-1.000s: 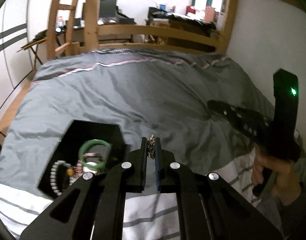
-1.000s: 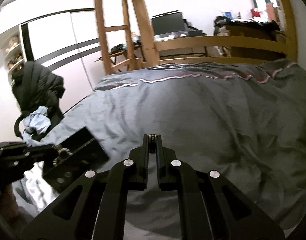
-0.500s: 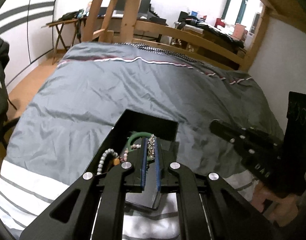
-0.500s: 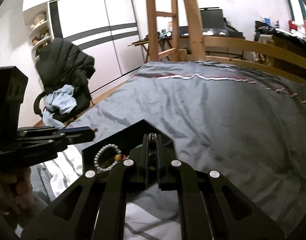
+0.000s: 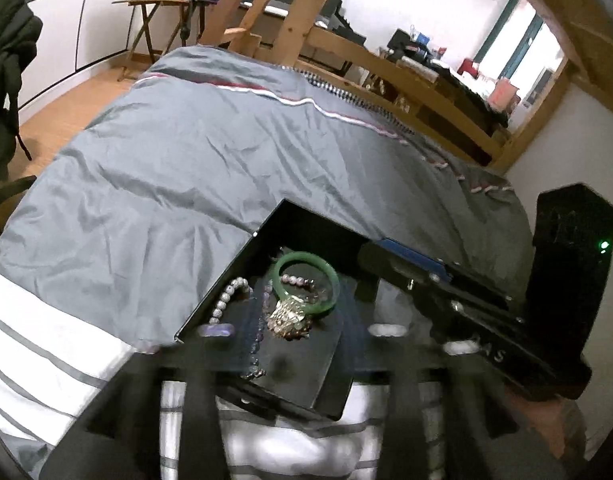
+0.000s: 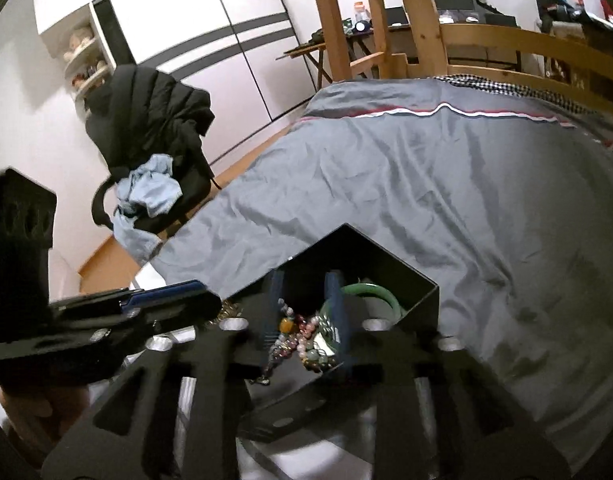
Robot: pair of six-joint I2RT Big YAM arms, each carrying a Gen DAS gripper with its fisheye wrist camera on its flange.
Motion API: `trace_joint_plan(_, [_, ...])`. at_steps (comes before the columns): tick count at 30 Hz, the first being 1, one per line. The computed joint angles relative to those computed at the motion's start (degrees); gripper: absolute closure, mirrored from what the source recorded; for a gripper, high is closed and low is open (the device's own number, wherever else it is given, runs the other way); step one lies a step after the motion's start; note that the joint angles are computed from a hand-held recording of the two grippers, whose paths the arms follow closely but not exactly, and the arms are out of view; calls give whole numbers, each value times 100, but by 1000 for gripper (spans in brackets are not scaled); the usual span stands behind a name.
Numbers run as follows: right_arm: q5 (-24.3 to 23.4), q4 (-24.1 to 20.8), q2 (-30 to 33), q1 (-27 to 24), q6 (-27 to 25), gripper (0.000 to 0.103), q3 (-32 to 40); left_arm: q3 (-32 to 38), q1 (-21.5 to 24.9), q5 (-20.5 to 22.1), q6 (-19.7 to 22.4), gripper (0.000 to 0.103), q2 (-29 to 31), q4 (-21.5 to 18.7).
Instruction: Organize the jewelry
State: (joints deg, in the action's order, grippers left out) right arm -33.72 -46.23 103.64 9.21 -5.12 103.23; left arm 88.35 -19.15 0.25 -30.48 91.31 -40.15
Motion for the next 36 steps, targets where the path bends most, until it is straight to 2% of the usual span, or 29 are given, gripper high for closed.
trace_joint_plan(1, [-42, 48, -20, -16, 73, 45, -28, -50, -17, -110, -43, 31, -53, 77])
trace_joint_plan(3, [13, 159, -75, -35, 135, 42, -81, -116, -16, -178, -134, 27, -127, 168])
trace_joint_plan(4, [79, 193, -111, -47, 162, 41, -108, -117, -6, -166, -183, 19, -133, 158])
trace_joint_plan(5, [145, 211, -133, -53, 187, 36, -120, -110, -6, -196, -258, 13, -134, 111])
trace_joint_plan(6, [273, 250, -175, -58, 236, 26, -153, -96, -14, -233, -299, 13, -133, 56])
trace_joint_plan(8, [495, 345, -274, -63, 346, 18, -261, -64, -32, -260, -327, 13, -147, -40])
trace_joint_plan(13, [898, 76, -426, -27, 265, 18, -309, -48, -246, -748, -218, 10, -320, -407])
trace_joint_plan(15, [995, -14, -493, -20, 198, 13, -336, -97, -338, -950, -194, 8, -425, -543])
trace_joint_plan(17, [1094, -130, -582, 12, 104, 12, -360, -106, -420, -1163, -178, 7, -505, -773])
trace_joint_plan(20, [1245, -309, -707, 65, -25, 11, -369, -112, -536, -1601, -154, 6, -624, -1112])
trace_joint_plan(23, [1554, -457, -877, 129, -134, 4, -435, -24, -635, -2099, -163, 6, -646, -1526])
trace_joint_plan(28, [1898, -561, -1229, 195, -295, 4, -627, -197, -736, -2317, -159, 6, -959, -1623])
trace_joint_plan(36, [1915, -801, -1743, 194, -478, 4, -894, -183, -887, -2485, -158, 6, -1168, -2045])
